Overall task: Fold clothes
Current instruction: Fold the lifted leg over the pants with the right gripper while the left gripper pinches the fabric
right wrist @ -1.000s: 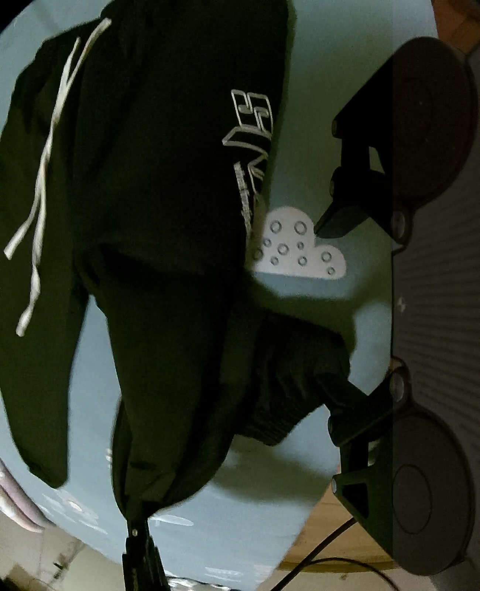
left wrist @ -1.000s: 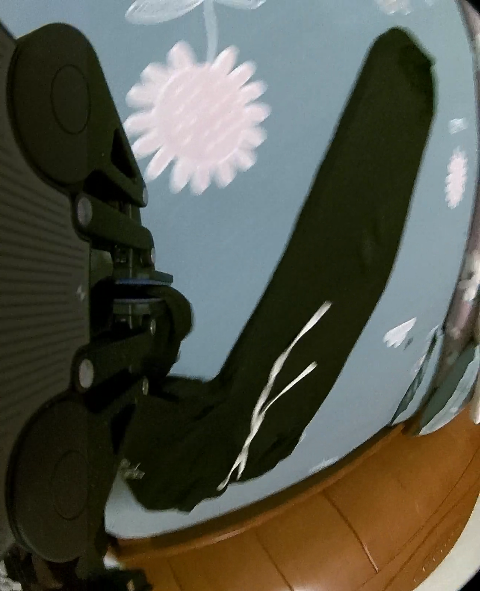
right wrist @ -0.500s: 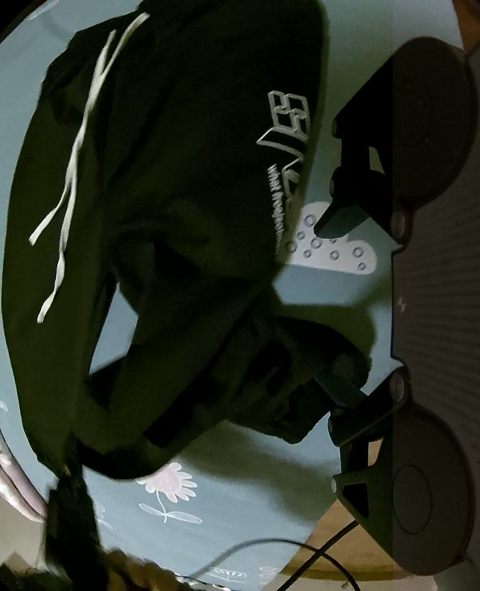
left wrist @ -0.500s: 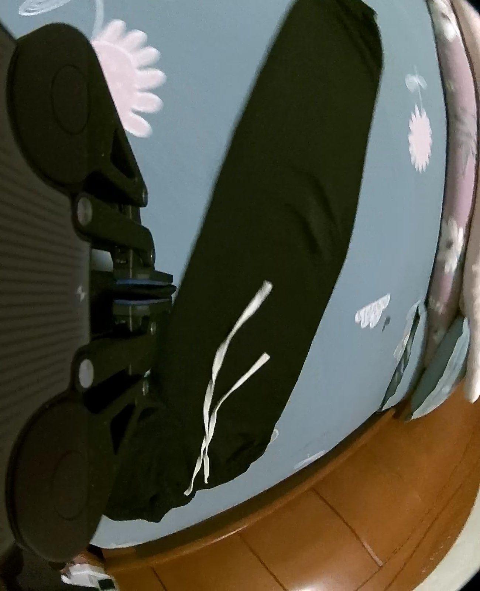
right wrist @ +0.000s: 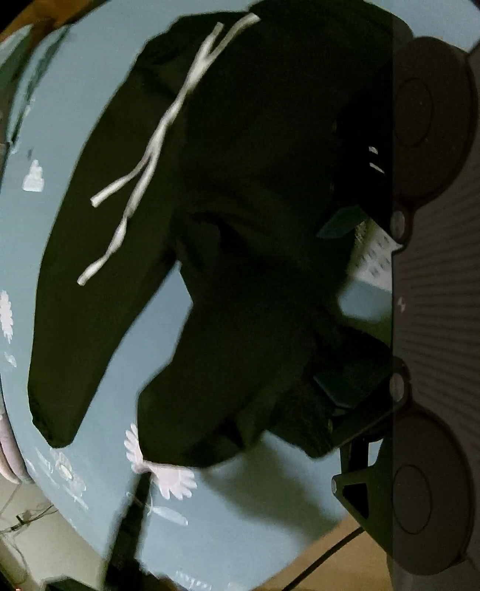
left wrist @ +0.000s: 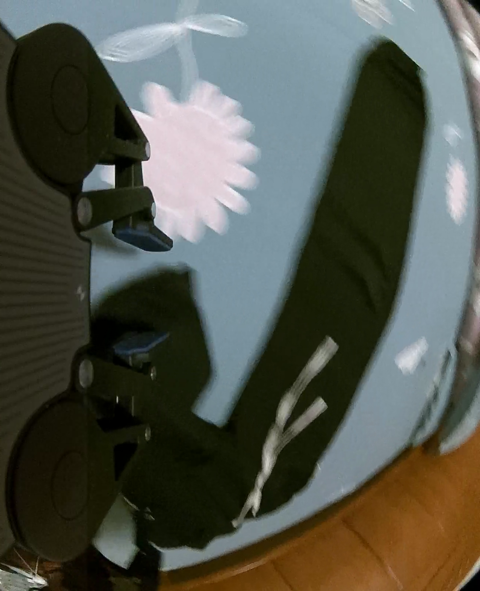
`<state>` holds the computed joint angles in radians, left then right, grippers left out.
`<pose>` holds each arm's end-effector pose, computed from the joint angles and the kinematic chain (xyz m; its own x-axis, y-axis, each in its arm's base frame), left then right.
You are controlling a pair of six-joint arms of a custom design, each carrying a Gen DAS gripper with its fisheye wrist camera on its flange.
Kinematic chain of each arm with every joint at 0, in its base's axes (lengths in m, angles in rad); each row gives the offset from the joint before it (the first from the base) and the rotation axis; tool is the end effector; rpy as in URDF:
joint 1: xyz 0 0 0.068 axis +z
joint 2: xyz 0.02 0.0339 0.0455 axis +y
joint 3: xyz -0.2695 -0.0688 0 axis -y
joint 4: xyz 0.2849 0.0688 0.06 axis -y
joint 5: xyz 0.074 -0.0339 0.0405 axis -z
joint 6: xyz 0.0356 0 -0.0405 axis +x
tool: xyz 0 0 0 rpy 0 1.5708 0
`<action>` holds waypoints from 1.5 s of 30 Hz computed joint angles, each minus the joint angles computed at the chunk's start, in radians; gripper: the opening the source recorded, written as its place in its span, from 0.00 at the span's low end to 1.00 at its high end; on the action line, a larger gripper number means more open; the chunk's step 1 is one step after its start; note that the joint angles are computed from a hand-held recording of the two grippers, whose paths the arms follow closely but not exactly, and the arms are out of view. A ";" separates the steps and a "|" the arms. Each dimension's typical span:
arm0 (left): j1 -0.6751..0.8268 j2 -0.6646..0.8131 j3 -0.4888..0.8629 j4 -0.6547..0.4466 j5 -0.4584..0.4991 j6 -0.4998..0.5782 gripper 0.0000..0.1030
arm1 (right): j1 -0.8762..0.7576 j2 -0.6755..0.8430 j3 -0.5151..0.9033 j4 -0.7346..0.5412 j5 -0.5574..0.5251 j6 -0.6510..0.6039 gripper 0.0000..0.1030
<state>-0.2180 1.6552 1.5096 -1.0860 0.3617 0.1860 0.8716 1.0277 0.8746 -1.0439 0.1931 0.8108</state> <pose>0.3576 -0.0921 0.2989 -0.8462 0.3646 -0.3887 0.4820 0.8347 -0.2664 0.1412 0.1573 0.2587 -0.9245 0.0058 -0.3810 -0.0521 0.9886 0.1416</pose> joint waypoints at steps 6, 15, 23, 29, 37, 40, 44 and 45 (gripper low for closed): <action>0.045 -0.075 -0.157 -0.048 0.048 -0.033 0.45 | -0.095 -0.008 -0.039 0.048 -0.011 -0.077 0.82; -0.132 -0.118 -0.358 0.040 0.122 -0.027 0.44 | -0.149 -0.046 -0.065 0.050 -0.028 -0.022 0.82; -0.278 -0.264 -0.477 0.156 -0.053 0.018 0.41 | -0.134 -0.059 -0.081 0.051 -0.017 0.025 0.82; -0.334 -0.292 -0.492 0.161 -0.099 -0.004 0.14 | -0.129 -0.051 -0.071 0.058 0.000 0.037 0.82; -0.191 -0.289 -0.399 0.051 -0.035 0.076 0.08 | -0.144 -0.046 -0.046 0.033 0.008 0.039 0.82; -0.115 -0.269 -0.341 0.017 -0.057 0.119 0.08 | -0.145 -0.027 -0.032 0.042 0.007 0.035 0.82; -0.024 -0.229 -0.280 0.008 -0.114 0.163 0.08 | -0.140 0.009 -0.007 0.066 0.003 0.028 0.82; -0.002 -0.221 -0.270 0.014 -0.130 0.174 0.08 | -0.135 0.022 0.001 0.070 0.006 0.025 0.82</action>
<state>-0.2203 1.4346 1.2395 -1.0719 0.2314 0.3600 0.7365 1.0493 0.8758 -0.9736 0.1987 0.8359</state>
